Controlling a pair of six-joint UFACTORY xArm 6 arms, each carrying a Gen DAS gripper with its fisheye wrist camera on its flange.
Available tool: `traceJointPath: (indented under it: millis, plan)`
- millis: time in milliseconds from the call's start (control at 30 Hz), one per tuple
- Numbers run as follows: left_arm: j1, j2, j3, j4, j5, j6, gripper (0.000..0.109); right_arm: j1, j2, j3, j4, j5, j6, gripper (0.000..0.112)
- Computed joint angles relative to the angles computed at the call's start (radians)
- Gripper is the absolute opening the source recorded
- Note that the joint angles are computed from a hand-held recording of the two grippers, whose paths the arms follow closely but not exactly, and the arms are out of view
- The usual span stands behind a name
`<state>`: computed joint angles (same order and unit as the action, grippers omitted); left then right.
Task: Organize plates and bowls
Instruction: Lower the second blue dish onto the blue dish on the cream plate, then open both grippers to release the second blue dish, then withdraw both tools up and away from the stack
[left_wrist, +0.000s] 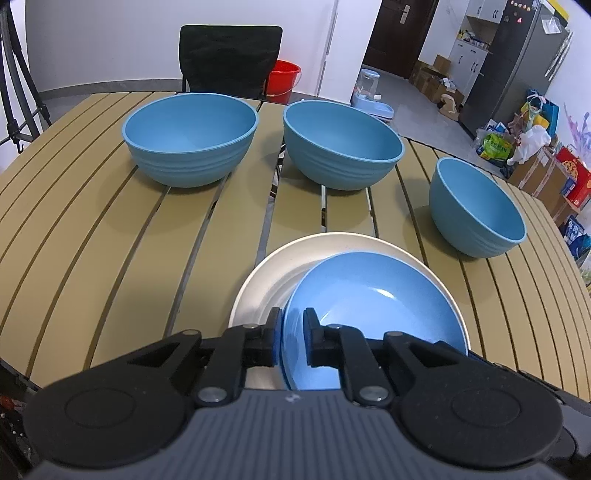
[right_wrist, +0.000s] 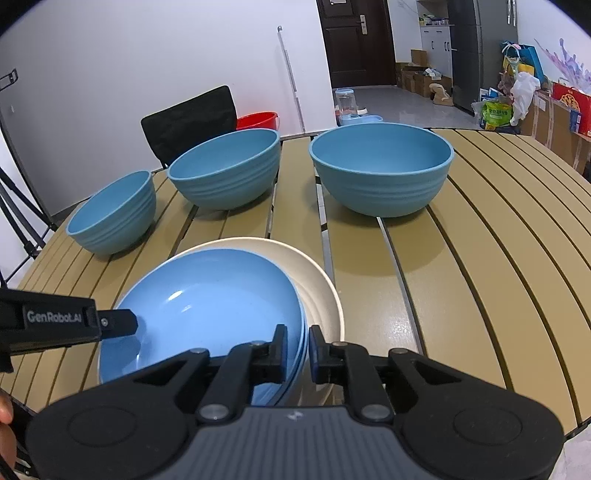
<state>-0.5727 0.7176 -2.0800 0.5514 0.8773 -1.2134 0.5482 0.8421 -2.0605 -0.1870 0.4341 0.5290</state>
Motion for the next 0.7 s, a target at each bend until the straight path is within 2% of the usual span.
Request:
traceJointPath:
  millis: [100,167,233,367,433,567,633,700]
  plan:
    - [0.001,-0.008,0.014,0.006,-0.018,-0.009,0.014,-0.003,-0.010,0.018,-0.002,-0.017,0.007,0.021]
    - [0.002,-0.020,0.032,0.015,-0.035,-0.021,0.024,-0.004,-0.019,0.035,0.004,-0.035,0.005,0.025]
    - [0.000,-0.033,0.050,0.037,-0.051,-0.039,0.033,-0.004,-0.029,0.052,0.008,-0.051,0.007,0.034]
    - [-0.001,-0.057,0.080,0.063,-0.070,-0.062,0.041,-0.006,-0.064,0.112,0.040,-0.104,-0.010,0.043]
    - [-0.001,-0.069,0.095,0.073,-0.078,-0.071,0.043,-0.008,-0.081,0.138,0.028,-0.123,0.006,0.058]
    - [0.002,-0.096,0.129,0.095,-0.094,-0.092,0.055,-0.015,-0.115,0.192,0.003,-0.163,0.043,0.069]
    - [0.003,-0.108,0.144,0.106,-0.097,-0.103,0.064,-0.019,-0.128,0.210,-0.008,-0.171,0.060,0.083]
    - [0.005,-0.124,0.164,0.121,-0.103,-0.118,0.068,-0.022,-0.142,0.230,-0.016,-0.180,0.068,0.090]
